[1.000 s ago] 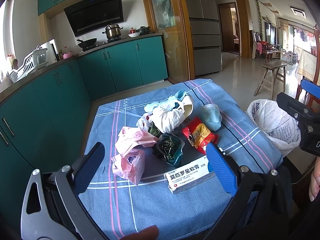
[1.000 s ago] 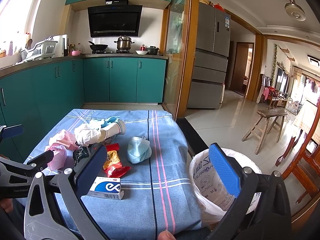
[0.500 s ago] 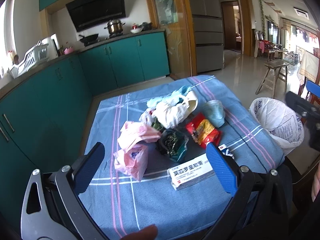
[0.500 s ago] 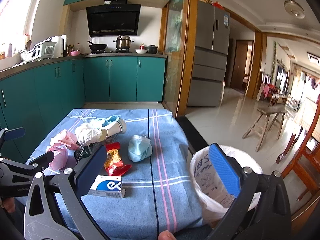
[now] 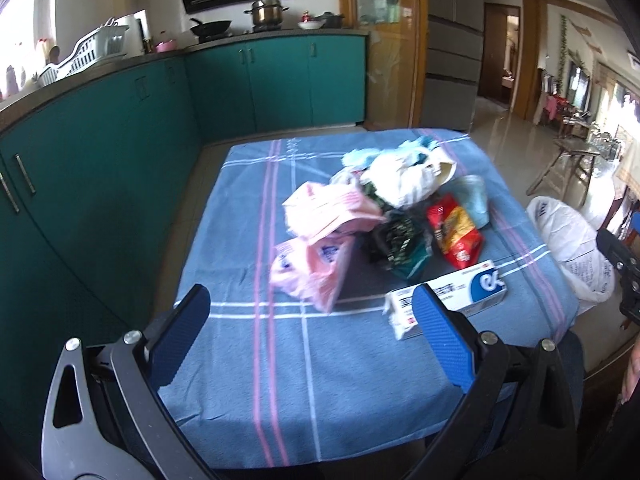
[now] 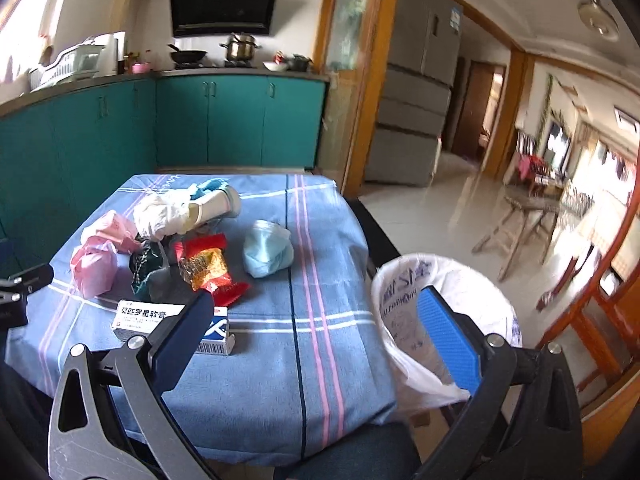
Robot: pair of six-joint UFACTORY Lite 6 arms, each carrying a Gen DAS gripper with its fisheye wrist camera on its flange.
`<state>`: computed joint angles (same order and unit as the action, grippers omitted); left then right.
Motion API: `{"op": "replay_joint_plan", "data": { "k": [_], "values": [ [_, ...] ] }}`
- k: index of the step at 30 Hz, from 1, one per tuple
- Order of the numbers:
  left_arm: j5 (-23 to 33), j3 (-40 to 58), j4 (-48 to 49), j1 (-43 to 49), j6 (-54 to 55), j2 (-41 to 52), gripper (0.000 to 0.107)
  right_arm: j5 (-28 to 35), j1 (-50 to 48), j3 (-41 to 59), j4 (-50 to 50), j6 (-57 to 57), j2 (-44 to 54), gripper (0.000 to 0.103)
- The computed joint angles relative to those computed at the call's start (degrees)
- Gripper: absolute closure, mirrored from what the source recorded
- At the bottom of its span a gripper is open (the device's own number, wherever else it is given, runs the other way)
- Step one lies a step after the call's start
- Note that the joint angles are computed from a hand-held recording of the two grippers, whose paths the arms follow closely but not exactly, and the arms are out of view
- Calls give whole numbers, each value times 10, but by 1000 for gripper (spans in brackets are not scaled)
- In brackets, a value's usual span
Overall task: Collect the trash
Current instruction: 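Reach the right tool to the blue face mask and grasp it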
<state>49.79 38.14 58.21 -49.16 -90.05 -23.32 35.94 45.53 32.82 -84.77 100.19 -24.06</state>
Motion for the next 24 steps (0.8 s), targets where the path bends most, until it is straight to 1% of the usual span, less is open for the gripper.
{"op": "replay_joint_plan", "data": {
  "k": [1,2,3,4,6,7,8,10,13,16,19,21,23,24],
  "values": [
    [-2,-4,0,5,1,-2,7,-13,-3,-15,-48,39,-5,3],
    [-7,-8,2,10,2,-2,7,-47,-15,-35,-108,78,-19,3],
    [-9,-7,1,13,4,-1,7,-76,-30,-38,-150,100,-19,3],
    [-12,-6,2,17,6,6,7,-94,-45,-28,-167,105,-4,3],
    [-17,-3,0,22,14,16,7,-132,-85,30,-141,57,59,3],
    [-19,-2,0,24,16,20,7,-161,-110,60,-139,44,87,3],
    [-24,-1,-2,27,18,25,7,-179,-126,91,-113,8,113,4],
    [-32,0,-7,33,23,28,7,-210,-156,167,-21,-112,177,7],
    [-26,1,-11,38,20,27,8,-245,-201,315,106,-292,308,10],
    [-7,4,-8,33,9,32,8,-284,-225,405,276,-472,405,10],
    [3,16,-1,44,3,58,8,-295,-237,476,455,-652,498,10],
    [-12,25,1,67,5,75,8,-310,-243,503,575,-754,552,10],
    [-53,38,-2,102,8,100,8,-284,-240,549,695,-869,604,16],
    [-72,51,-10,119,12,122,8,-272,-240,568,755,-929,619,16]
  ]
}}
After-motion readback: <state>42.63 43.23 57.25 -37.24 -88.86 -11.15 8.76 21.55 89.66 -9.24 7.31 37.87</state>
